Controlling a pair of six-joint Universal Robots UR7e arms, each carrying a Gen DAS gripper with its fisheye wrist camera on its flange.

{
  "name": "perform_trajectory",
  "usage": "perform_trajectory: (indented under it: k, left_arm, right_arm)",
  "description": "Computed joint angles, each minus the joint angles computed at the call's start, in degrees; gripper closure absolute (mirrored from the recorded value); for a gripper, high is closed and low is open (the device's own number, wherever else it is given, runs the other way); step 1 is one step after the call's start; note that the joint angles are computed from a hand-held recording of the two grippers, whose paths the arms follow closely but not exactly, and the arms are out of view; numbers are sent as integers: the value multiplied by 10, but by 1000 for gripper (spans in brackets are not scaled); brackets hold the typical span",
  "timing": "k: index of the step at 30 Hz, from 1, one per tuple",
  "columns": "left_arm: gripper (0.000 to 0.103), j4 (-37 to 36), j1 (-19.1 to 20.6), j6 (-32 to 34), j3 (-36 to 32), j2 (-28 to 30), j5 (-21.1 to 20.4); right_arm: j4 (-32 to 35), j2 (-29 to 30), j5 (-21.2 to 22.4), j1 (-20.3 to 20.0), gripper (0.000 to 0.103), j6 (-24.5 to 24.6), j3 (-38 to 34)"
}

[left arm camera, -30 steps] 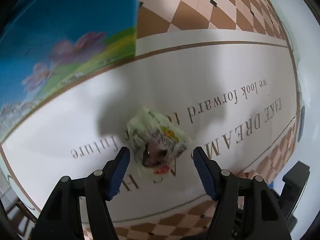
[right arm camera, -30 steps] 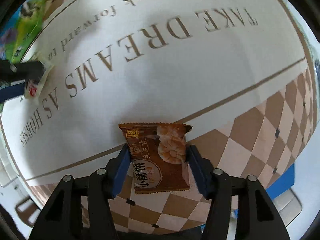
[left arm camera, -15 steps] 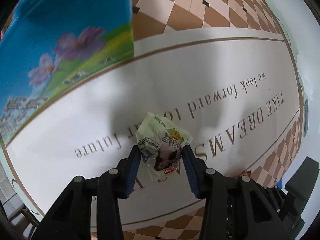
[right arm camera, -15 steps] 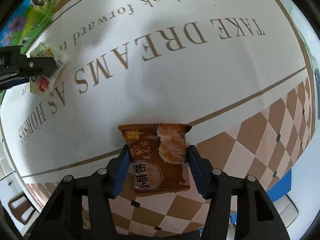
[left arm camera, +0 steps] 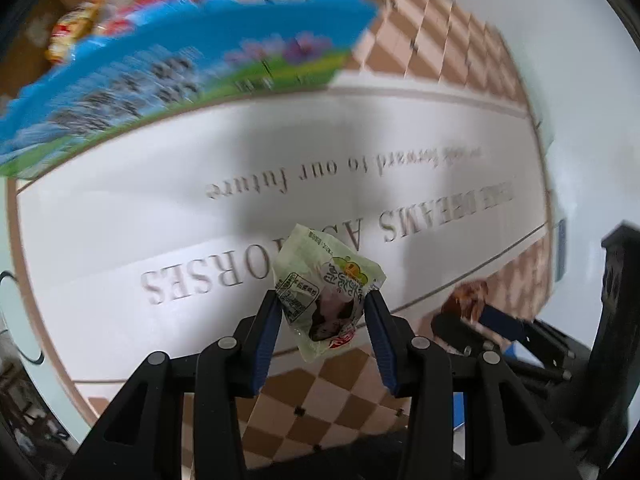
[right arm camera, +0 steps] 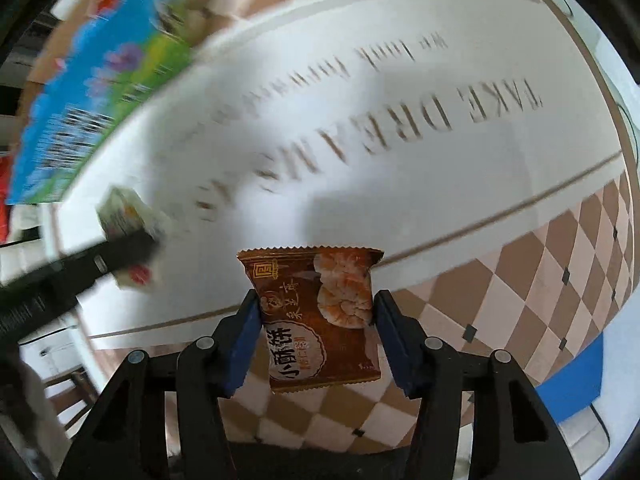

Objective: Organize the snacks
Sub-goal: 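Carry both packs over the box, lower them in and open both tools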

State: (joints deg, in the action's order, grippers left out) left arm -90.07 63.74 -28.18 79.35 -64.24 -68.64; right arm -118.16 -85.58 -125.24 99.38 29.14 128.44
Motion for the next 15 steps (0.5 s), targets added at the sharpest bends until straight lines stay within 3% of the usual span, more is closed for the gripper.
perform_trajectory:
  k: [3, 6, 8, 15]
  left_arm:
    - [63, -4, -5, -3, -28, -15, 4]
    - [63, -5, -5, 6, -83, -11, 19]
    - [63, -1, -5, 15, -119, -1, 35]
    - [63, 63, 30, 34, -303, 76, 131]
  right_arm:
    - [17, 41, 24, 42, 44, -10, -80]
    - [2, 59, 43, 72, 44, -42, -118]
    - [-14, 101, 52, 90, 44, -64, -164]
    - [-46, 231, -5, 111, 44, -142, -302]
